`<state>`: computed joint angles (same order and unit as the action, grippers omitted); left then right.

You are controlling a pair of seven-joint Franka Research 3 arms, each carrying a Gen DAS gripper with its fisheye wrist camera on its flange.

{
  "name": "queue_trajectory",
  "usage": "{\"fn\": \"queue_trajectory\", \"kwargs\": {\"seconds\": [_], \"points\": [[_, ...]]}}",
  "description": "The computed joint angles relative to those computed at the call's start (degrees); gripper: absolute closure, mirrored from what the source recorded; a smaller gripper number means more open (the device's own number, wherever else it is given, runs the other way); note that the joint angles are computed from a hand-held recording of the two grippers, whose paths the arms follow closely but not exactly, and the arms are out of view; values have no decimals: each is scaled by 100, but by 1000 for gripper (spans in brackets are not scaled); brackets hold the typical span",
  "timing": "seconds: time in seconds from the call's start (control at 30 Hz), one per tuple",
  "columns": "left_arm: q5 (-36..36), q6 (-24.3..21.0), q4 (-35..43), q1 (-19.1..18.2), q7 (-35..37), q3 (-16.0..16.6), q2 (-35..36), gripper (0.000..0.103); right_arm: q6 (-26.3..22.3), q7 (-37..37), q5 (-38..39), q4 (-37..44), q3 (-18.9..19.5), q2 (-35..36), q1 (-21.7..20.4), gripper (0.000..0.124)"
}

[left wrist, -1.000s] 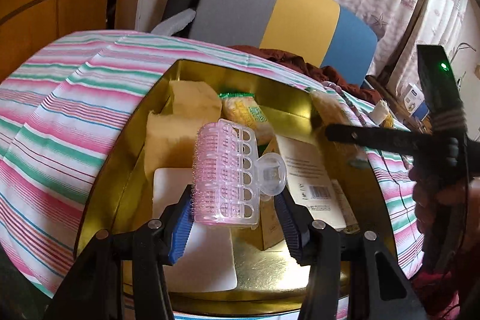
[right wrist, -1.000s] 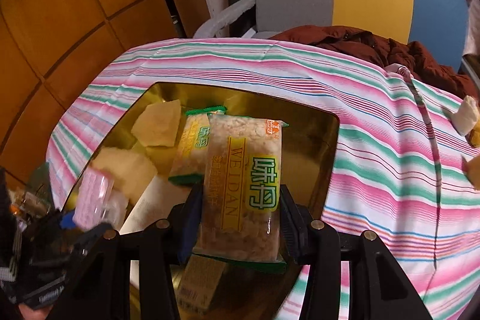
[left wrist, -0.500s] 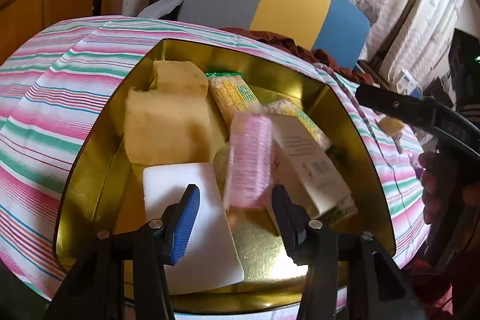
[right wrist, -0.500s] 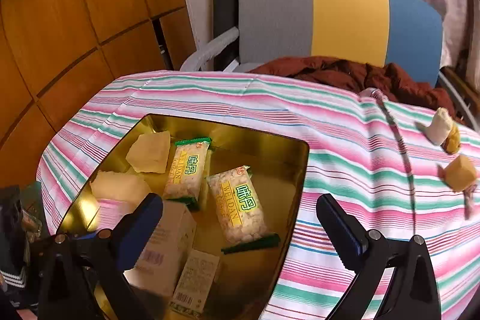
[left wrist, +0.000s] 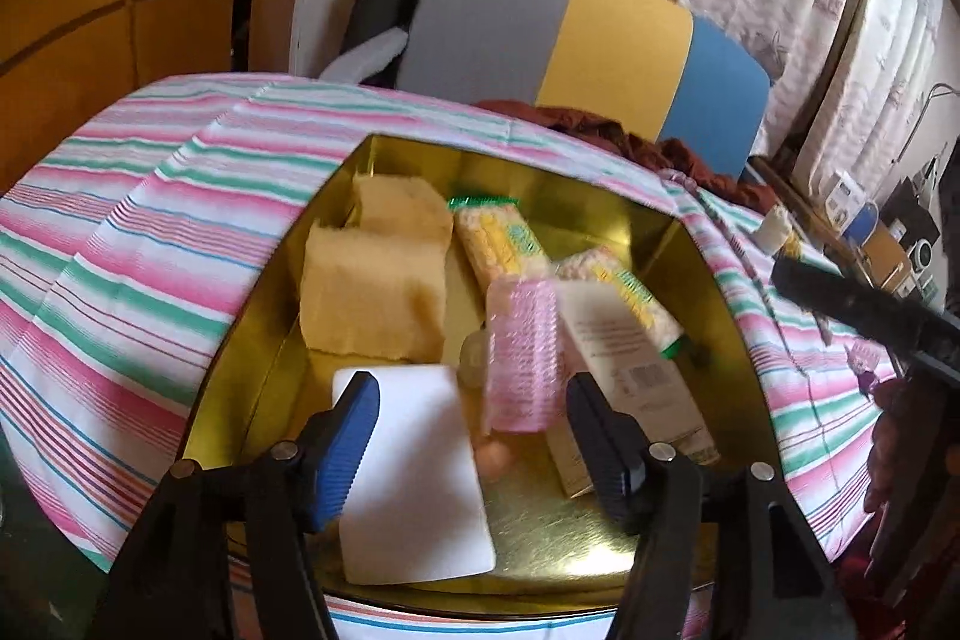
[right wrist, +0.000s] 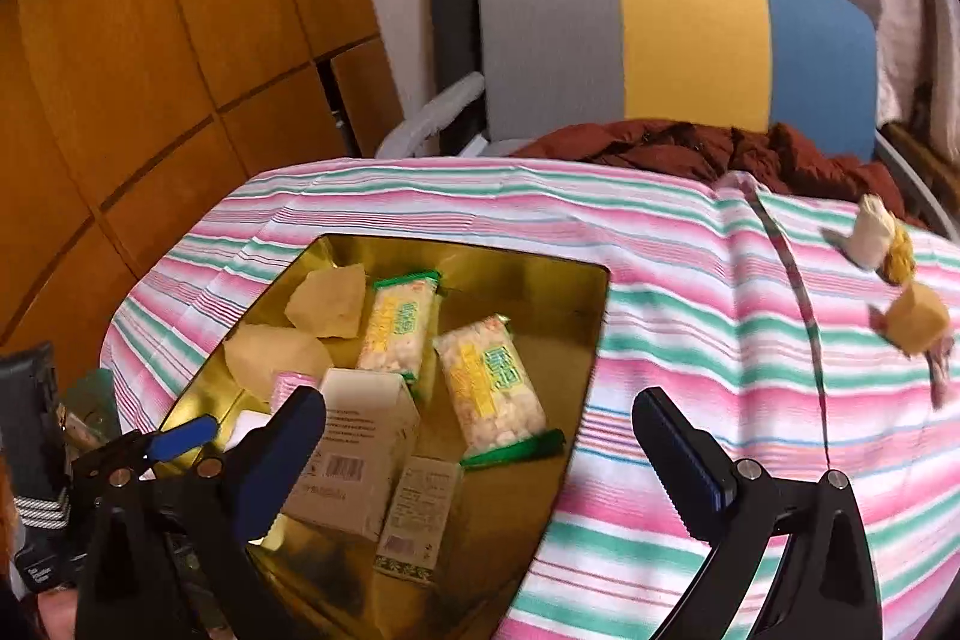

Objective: Organize objects
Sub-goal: 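Move both open tools from the tin back toward the remaining items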

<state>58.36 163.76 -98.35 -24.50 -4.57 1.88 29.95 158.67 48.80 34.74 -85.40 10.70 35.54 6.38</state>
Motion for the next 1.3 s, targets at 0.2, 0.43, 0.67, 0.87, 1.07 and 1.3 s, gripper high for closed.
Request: {"fn": "queue_trajectory", "kwargs": {"seconds": [0.2, 0.43, 0.67, 0.87, 1.07, 1.3], "points": [[622, 128, 167, -211, -542, 177, 11, 34, -132, 321, -571, -170, -391, -114, 187, 21], [437, 218, 544, -179, -97, -60, 247, 34, 102, 415, -1192, -478, -726, -277, 220, 21], [-246, 261, 1102, -267, 905, -239, 600, 34, -405, 1516, -2549, -59, -1693, 4, 475, 21], [-1144, 96, 1746, -280, 2263, -541, 1028, 34, -877, 2100, -3182, 512, -1946, 401, 104, 21], [-2045, -260, 2649, -271, 3585, -932, 1618, 34, -1188, 2503, -3097, 800, -1883, 569, -382, 21], [-2885, -914, 4104, -471, 5033, -1230, 2481, 34, -923, 3046, -3283, 838, -2070, 633, -518, 21]]}}
